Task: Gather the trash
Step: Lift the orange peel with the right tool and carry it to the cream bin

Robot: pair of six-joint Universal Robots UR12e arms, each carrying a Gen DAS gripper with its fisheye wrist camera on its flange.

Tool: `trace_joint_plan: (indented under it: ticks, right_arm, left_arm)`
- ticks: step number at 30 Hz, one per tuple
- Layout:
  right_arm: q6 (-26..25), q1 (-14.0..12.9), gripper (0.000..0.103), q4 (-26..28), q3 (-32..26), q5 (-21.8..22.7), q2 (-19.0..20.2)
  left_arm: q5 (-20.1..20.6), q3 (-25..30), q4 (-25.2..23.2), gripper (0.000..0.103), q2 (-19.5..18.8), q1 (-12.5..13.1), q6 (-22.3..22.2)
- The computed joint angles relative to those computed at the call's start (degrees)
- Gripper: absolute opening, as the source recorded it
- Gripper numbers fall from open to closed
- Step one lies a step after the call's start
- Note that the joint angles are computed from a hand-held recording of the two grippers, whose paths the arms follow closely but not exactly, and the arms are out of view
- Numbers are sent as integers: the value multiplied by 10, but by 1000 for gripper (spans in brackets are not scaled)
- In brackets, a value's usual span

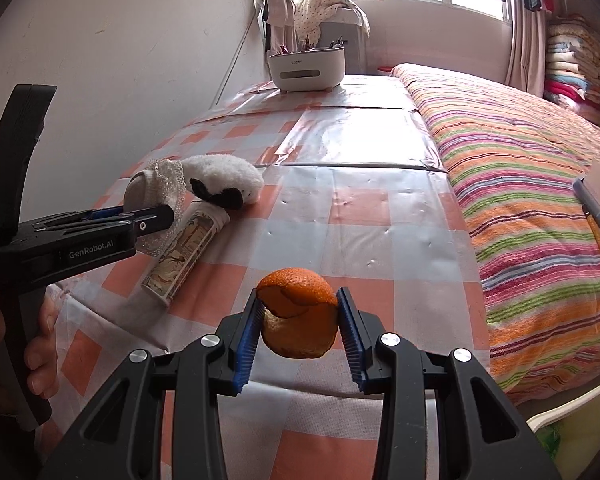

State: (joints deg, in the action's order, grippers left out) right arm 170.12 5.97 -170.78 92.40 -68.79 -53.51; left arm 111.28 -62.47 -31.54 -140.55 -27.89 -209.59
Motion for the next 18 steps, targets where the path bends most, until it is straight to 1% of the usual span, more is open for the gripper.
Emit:
trace_joint_plan:
  ticks: [4,8,18]
  right_arm:
    - [1,-4,37,-7,7,-2,-4]
    - [4,-9,37,-18,15,-5,-9]
    - [11,-25,37,-47,40,-12,-26]
  left_arm:
    - [-1,-4,10,48,3,-5,4]
    - [7,0,15,48,2,-12,14]
    - [1,8,37,48,-1,-28,35]
